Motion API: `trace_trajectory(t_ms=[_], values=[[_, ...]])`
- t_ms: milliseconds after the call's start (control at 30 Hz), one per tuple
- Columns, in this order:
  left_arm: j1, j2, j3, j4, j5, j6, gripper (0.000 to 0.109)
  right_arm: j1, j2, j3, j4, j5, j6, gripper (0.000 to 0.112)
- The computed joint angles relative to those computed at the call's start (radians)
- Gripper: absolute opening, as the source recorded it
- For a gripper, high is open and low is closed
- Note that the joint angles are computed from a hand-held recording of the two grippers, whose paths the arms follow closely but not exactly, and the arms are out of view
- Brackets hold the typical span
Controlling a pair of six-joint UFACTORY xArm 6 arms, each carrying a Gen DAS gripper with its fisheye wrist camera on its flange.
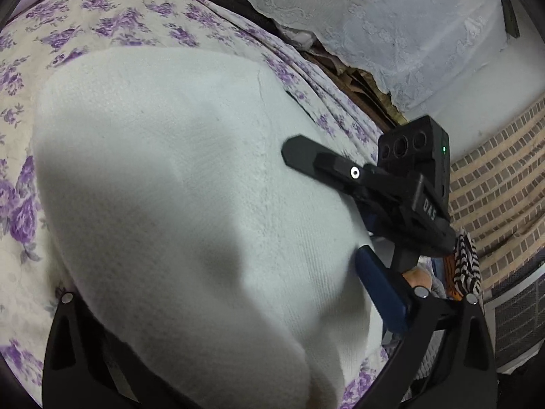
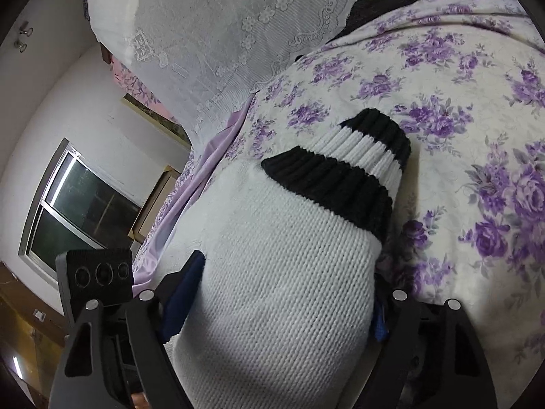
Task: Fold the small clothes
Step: 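Lift the sweater bundle off the bedspread with the right gripper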
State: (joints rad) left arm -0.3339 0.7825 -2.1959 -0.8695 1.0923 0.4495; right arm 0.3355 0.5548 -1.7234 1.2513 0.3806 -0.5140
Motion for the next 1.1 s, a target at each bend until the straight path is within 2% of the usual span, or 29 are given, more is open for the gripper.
trace_trajectory(t_ms=[100,200,300,400,633,933,1100], values=[[-0.017,-0.047,0.071,0.024,-0.043,0.013,0.096,0.008,-0.006,0.010,-0.028,-0.020,0.011,0.082],[-0.029,-0.144,0.213,-0.003,-0.123,0.070,0.088,0.035,-0.037,0.049,-0.011,-0.098,-0.036,0.077],[-0.029,-0.194,0.282,-0.057,-0.144,0.128,0.087,0.077,-0.090,0.092,0.124,-0.194,-0.240,0.074],[-0.045,-0.248,0.357,-0.060,-0.188,0.165,0.087,0.097,-0.126,0.122,0.210,-0.238,-0.344,0.072],[-0.086,-0.359,0.491,-0.058,-0.255,0.214,0.086,0.111,-0.231,0.219,0.416,-0.273,-0.511,0.071],[-0.156,-0.501,0.683,-0.033,-0.308,0.206,0.086,0.148,-0.400,0.424,0.592,-0.343,-0.587,0.071],[-0.205,-0.581,0.794,-0.054,-0.341,0.231,0.086,0.170,-0.524,0.544,0.793,-0.396,-0.758,0.071]])
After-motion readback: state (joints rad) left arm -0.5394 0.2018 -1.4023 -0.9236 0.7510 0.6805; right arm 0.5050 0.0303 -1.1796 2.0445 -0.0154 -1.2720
